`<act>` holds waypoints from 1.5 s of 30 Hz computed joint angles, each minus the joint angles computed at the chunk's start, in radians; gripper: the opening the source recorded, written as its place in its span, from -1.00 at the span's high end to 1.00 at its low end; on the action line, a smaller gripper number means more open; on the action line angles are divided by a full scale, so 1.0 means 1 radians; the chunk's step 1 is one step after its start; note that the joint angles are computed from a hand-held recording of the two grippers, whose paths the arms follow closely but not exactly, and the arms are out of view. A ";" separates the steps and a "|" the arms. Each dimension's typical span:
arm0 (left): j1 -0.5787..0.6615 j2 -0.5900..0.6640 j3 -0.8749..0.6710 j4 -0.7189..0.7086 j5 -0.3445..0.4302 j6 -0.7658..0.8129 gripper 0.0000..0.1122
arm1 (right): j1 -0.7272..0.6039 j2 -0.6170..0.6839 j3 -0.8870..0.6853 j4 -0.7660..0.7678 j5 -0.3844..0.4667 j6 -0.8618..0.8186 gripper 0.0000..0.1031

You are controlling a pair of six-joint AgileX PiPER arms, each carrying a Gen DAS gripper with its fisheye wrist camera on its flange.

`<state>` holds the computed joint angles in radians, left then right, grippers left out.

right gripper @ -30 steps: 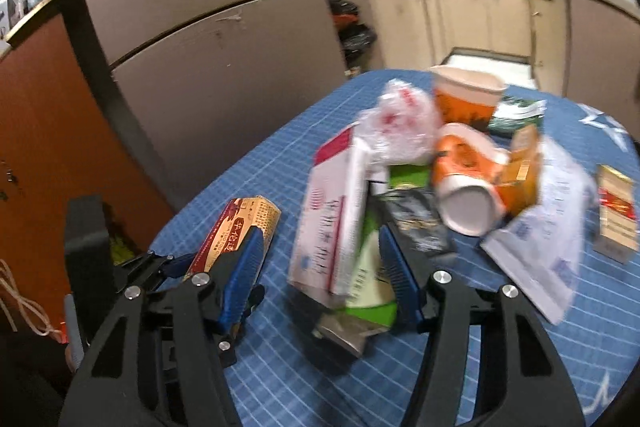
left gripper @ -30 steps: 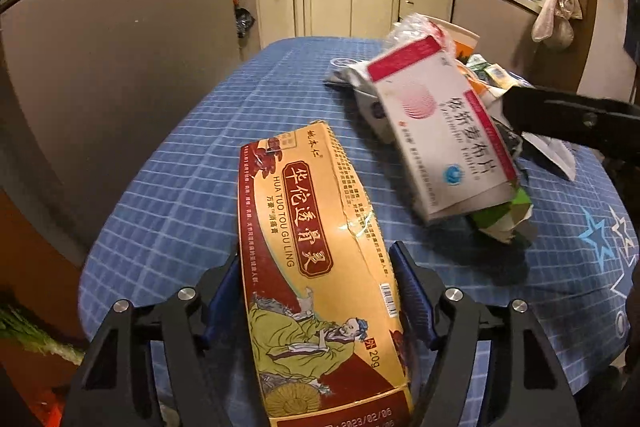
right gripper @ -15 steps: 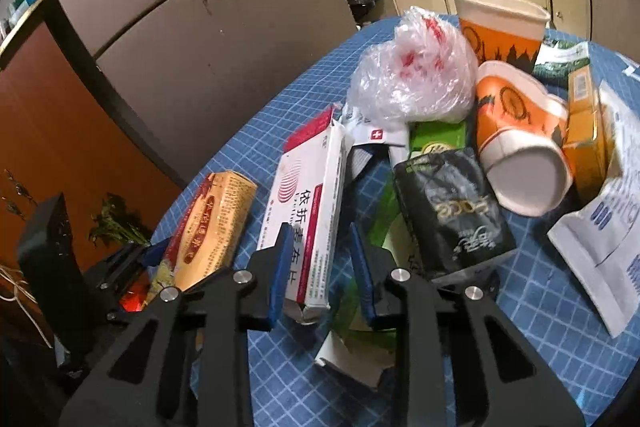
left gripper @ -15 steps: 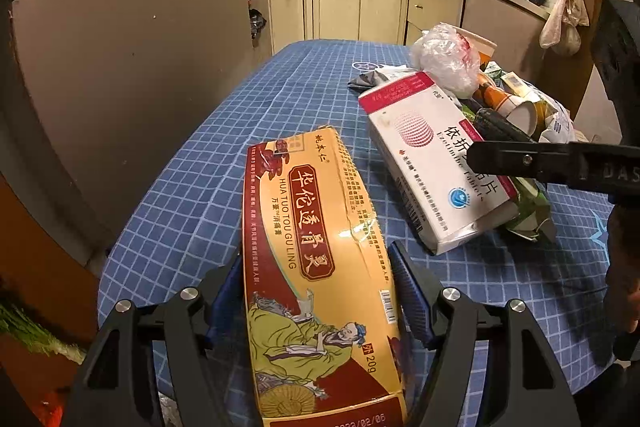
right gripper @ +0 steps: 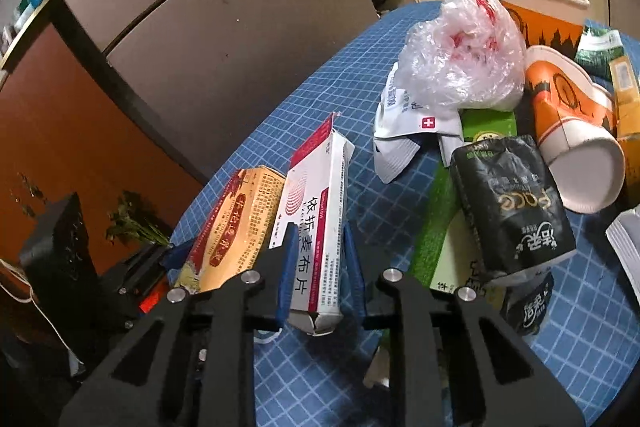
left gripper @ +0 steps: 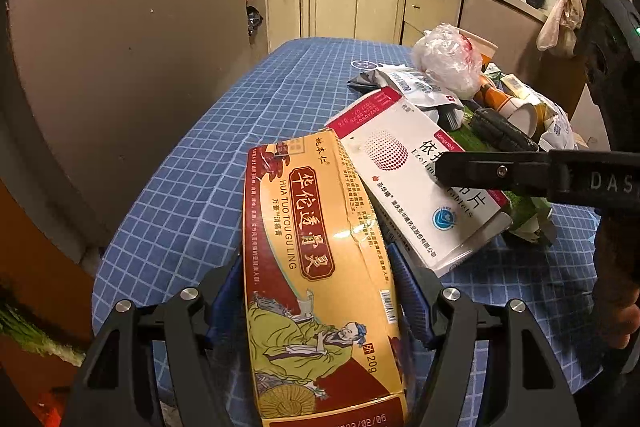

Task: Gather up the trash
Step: 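Lift the yellow-red box with the left tool while the right tool grasps the white box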

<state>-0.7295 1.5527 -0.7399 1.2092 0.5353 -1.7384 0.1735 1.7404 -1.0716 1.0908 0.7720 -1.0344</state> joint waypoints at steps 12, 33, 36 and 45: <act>0.024 -0.027 0.044 0.066 -0.036 -0.053 -0.25 | 0.025 0.042 -0.062 0.008 0.062 0.067 0.59; -0.134 -0.119 0.035 -0.013 0.178 -0.011 -0.24 | 0.058 -0.429 0.317 0.043 -0.288 0.080 0.75; -0.208 -0.134 0.009 -0.029 0.270 -0.009 -0.24 | 0.008 -0.511 0.362 0.030 -0.258 0.091 0.75; -0.355 -0.115 -0.119 -0.071 0.420 0.050 -0.24 | -0.145 -0.779 0.432 -0.126 -0.154 0.224 0.75</act>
